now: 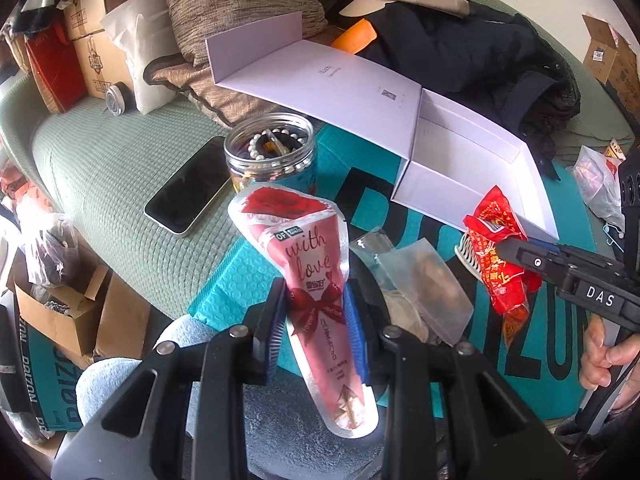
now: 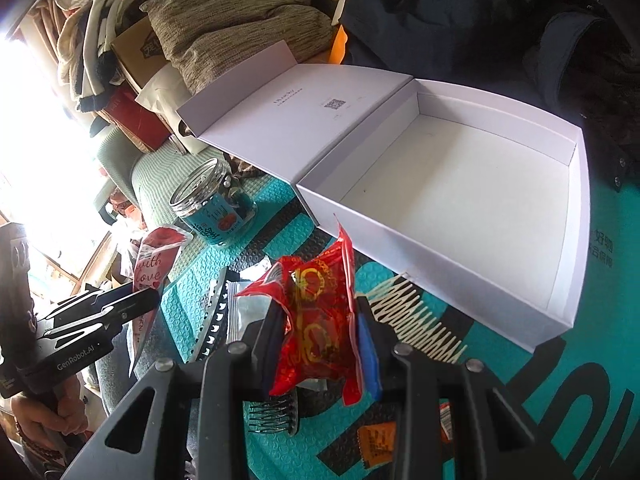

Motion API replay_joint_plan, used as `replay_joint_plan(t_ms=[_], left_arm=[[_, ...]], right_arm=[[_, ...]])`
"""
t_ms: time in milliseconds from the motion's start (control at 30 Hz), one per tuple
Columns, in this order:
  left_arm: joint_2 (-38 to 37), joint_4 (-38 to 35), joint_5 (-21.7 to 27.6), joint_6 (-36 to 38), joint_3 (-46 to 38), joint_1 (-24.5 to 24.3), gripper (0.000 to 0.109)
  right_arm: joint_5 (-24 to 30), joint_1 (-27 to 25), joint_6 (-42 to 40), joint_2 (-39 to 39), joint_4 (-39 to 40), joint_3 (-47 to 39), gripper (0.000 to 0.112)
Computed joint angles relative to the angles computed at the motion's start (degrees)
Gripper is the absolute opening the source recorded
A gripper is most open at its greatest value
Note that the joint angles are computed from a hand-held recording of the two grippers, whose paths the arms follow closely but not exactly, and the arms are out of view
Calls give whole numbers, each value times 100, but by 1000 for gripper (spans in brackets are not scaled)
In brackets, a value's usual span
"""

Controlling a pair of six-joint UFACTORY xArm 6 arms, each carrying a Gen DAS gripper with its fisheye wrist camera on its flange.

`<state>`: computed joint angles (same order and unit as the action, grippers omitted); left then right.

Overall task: Organize objects
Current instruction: 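Lift the pink packet with the left tool while the right tool lifts the red snack bag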

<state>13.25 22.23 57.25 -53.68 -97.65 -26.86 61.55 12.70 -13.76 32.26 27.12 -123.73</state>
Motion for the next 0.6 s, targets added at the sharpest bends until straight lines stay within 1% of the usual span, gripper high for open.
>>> replay_joint_plan(t_ms=[300,600], left_arm=[[583,-159,-48,456,-823,-262,27],[1309,-480,-40,1176,-1926,-519,27]], right_arm=[[-450,-183,-32,-785,85,1020,33],[-871,-413,85,-1574,62,2042,33]])
